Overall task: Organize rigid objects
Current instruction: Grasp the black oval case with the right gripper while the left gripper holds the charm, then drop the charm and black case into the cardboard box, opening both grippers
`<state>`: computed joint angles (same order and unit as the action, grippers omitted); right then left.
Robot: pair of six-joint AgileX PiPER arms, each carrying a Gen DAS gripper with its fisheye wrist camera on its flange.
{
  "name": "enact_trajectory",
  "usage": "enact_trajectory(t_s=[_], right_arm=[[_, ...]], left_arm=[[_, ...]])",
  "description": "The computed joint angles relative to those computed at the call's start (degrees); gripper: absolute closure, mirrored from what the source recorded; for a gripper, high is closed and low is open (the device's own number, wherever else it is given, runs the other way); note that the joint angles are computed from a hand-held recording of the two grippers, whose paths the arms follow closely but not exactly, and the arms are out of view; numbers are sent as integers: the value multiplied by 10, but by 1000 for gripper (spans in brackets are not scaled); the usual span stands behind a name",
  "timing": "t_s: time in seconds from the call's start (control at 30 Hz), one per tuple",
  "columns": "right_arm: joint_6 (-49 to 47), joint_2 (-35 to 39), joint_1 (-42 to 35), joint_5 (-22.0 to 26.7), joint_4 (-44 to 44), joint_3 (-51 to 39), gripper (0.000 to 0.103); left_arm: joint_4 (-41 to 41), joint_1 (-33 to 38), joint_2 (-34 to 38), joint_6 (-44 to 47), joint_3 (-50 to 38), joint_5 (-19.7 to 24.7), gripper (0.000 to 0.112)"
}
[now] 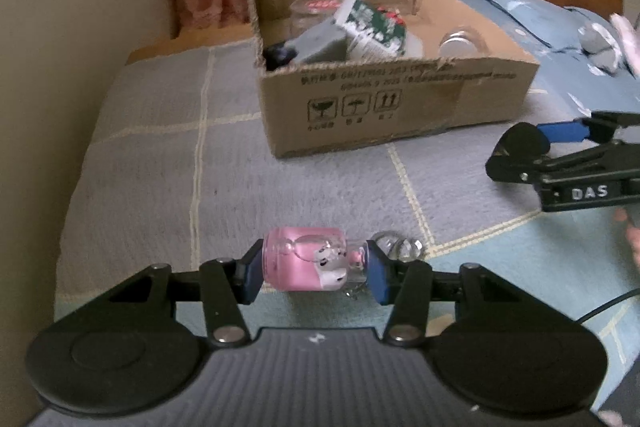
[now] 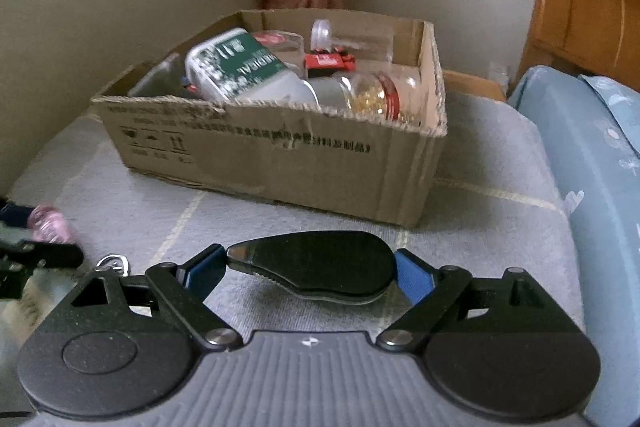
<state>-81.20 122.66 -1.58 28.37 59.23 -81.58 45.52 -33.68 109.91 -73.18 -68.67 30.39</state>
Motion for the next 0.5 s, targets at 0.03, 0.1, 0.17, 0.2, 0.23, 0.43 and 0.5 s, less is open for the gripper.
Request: enact_trajectory(t_s=[0.03, 0.1, 0.17, 0.2, 0.23, 0.43, 0.5], right_arm=[[-8, -8, -4, 7, -4, 3, 10], [-12, -23, -9, 19, -20, 8, 10], [-3, -36, -13, 40, -41, 4, 10], [-3, -40, -16, 50, -47, 3, 10], [-5, -46, -20, 63, -52, 0, 10], [-8, -63, -30, 108, -69, -25, 10], [-6, -66, -29, 111, -73, -32, 10]], left_arm=[[-7, 2, -4, 15, -1, 0, 63], [-23, 5, -12, 48, -5, 2, 63], [-51, 10, -20, 92, -12, 3, 63], [-62, 13, -25, 110, -13, 2, 63], [-72, 14, -28, 129, -16, 4, 63], [-113, 16, -39, 221, -55, 39, 63], [-125, 16, -42, 246, -68, 47, 63]])
